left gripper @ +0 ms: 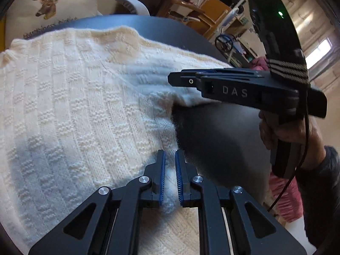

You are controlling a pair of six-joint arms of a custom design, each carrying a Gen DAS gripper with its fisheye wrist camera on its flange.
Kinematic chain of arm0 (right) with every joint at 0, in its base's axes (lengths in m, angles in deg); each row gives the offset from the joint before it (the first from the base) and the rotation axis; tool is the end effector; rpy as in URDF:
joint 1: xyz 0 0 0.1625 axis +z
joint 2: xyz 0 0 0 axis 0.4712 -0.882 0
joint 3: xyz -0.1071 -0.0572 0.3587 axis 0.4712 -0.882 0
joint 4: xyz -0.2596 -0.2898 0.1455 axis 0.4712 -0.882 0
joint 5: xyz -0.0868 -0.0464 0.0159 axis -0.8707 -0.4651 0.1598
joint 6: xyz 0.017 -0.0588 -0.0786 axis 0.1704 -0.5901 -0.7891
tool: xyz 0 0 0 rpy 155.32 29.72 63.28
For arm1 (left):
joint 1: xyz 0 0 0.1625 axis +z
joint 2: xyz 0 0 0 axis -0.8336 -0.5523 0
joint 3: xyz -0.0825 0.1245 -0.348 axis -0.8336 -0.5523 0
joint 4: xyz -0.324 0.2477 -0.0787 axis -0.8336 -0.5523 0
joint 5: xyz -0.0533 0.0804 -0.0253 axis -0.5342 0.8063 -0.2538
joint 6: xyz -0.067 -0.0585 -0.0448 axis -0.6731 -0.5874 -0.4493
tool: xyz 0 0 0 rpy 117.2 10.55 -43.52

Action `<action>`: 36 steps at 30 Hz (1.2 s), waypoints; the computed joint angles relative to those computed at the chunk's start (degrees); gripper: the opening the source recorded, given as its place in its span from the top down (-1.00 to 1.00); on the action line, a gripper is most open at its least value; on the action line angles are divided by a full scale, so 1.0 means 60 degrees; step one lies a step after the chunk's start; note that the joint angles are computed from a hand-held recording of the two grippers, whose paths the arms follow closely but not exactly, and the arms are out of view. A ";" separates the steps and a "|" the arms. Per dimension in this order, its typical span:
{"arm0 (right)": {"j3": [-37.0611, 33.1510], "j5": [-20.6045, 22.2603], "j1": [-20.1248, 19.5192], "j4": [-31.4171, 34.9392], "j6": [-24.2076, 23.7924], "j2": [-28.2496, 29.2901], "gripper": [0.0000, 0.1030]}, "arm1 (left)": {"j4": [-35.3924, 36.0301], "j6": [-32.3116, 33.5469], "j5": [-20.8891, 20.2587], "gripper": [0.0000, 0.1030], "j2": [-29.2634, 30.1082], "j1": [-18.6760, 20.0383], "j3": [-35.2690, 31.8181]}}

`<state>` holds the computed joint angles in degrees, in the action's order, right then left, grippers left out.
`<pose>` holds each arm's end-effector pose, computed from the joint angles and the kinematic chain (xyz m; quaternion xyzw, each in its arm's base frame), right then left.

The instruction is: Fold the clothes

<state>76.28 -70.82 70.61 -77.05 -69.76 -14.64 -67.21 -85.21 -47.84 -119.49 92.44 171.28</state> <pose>0.1456 -0.4365 0.2540 0.1595 -0.9230 0.1788 0.3011 -0.3174 -0.4257 0.0171 0.2601 0.9573 -0.0838 0.0944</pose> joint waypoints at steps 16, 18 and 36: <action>0.0633 -0.1084 -0.1126 0.0309 0.0335 -0.3428 0.56 | 0.0563 -0.1548 0.3145 0.77 -0.3092 -0.0330 0.2245; 0.0482 -0.1393 -0.1917 0.0759 0.0444 -0.4116 0.56 | 0.0997 -0.1785 0.3401 0.77 -0.3429 -0.0264 0.2408; -0.0222 -0.0890 -0.2353 0.0876 -0.0217 -0.3417 0.55 | 0.1543 -0.2356 0.3586 0.77 -0.3696 -0.0282 0.2590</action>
<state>74.95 -76.16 56.49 -71.79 -71.06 -35.14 -57.95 -99.35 -26.32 -141.67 90.75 186.82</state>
